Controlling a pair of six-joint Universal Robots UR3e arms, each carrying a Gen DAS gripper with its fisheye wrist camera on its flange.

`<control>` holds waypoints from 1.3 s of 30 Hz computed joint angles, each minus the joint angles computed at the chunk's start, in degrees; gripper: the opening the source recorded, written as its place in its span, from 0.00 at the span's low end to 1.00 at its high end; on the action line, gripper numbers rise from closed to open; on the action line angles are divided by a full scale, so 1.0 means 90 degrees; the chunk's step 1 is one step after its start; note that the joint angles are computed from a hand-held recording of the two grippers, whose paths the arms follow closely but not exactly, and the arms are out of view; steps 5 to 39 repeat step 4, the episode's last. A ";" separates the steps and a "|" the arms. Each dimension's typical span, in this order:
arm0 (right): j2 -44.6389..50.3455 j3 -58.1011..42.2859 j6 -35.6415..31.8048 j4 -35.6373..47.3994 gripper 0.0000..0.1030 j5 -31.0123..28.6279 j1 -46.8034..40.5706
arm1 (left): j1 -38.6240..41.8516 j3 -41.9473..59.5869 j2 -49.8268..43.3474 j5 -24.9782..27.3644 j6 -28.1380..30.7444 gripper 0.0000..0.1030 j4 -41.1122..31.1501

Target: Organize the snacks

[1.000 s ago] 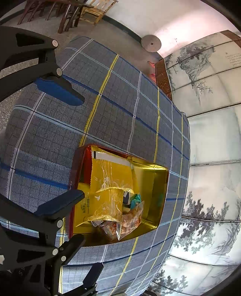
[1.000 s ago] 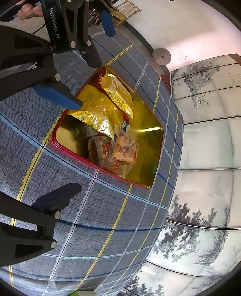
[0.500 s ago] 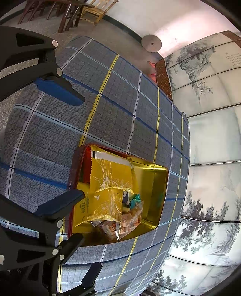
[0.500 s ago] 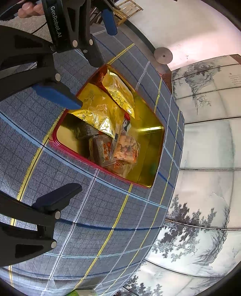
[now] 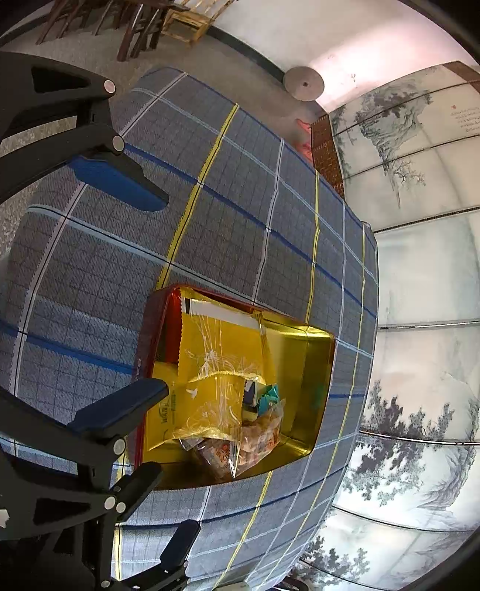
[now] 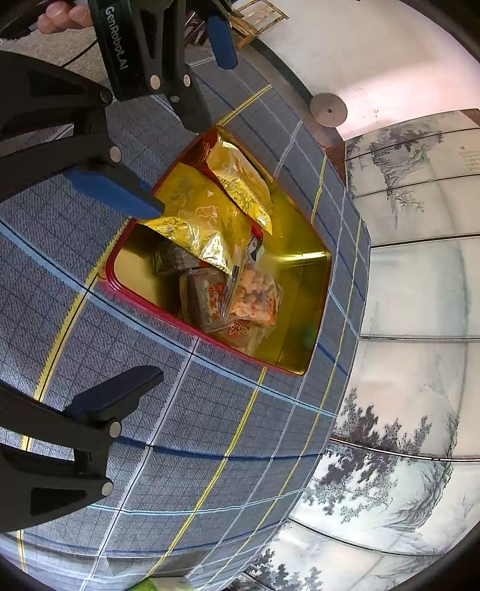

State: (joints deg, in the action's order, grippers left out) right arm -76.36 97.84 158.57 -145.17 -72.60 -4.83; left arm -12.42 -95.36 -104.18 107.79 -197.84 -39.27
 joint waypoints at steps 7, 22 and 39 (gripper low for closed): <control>0.0004 0.0007 0.0003 -0.0015 0.81 -0.0015 0.0000 | 0.0007 -0.0012 -0.0004 -0.0034 0.0026 0.88 0.0028; 0.0004 0.0007 0.0003 -0.0015 0.81 -0.0015 0.0000 | 0.0007 -0.0012 -0.0004 -0.0034 0.0026 0.88 0.0028; 0.0004 0.0007 0.0003 -0.0015 0.81 -0.0015 0.0000 | 0.0007 -0.0012 -0.0004 -0.0034 0.0026 0.88 0.0028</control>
